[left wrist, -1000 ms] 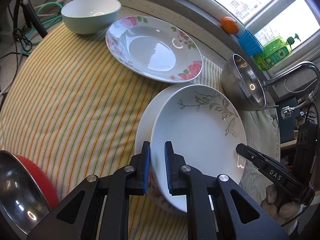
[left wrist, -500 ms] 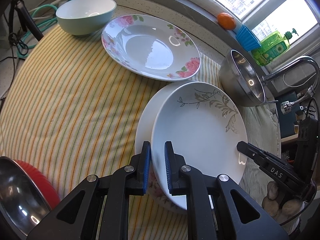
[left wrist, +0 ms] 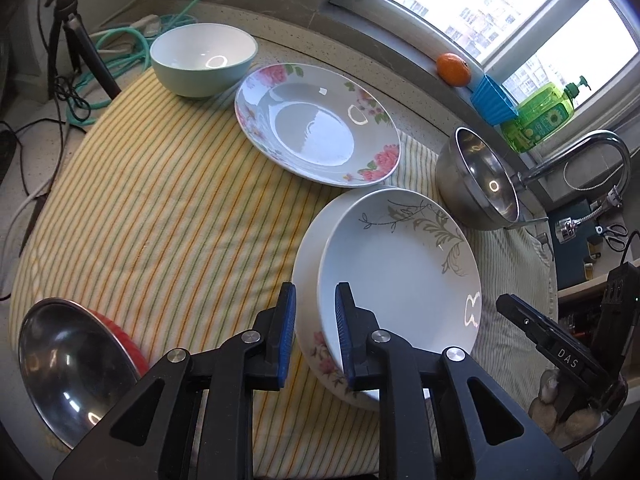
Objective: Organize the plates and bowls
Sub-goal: 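Open both grippers and pull back from the stacked plates, then move both grippers to the pink-rose plate beside the white bowl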
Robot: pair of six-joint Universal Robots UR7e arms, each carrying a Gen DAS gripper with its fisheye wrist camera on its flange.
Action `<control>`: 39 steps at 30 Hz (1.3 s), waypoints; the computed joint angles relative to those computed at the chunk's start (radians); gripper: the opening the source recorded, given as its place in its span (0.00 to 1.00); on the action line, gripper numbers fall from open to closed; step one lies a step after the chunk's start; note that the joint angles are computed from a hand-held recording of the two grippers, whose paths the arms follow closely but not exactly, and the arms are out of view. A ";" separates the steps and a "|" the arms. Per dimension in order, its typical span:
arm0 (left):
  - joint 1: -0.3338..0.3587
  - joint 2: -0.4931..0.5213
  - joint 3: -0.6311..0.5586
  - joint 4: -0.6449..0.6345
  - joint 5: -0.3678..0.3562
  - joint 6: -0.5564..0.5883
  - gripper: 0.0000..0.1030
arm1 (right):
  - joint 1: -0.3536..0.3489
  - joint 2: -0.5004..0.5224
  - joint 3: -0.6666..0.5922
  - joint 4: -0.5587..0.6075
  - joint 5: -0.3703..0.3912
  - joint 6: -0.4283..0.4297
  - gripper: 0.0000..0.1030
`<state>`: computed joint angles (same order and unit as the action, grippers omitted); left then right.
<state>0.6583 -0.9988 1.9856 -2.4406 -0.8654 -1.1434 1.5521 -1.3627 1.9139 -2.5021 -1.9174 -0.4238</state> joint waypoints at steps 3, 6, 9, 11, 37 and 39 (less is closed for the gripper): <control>-0.026 -0.014 0.010 0.026 0.028 -0.057 0.18 | 0.002 -0.029 0.015 -0.031 0.029 -0.056 0.35; -0.054 -0.029 0.028 0.034 0.049 -0.133 0.18 | -0.003 -0.055 0.017 -0.036 0.081 -0.099 0.41; -0.088 -0.039 0.033 0.074 0.079 -0.229 0.23 | -0.015 -0.082 0.025 -0.050 0.159 -0.141 0.43; -0.112 -0.045 0.034 0.113 0.102 -0.302 0.25 | -0.025 -0.098 0.027 -0.045 0.205 -0.163 0.44; -0.144 -0.189 0.167 -0.099 0.143 0.006 0.42 | 0.161 -0.136 0.113 -0.170 0.045 -0.001 0.44; -0.129 -0.191 0.174 -0.144 0.130 0.017 0.42 | 0.168 -0.122 0.102 -0.199 0.058 -0.013 0.44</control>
<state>0.5295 -1.1902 2.1593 -2.5841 -0.7349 -1.1264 1.7198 -1.4848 2.0160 -2.7008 -1.8589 -0.4366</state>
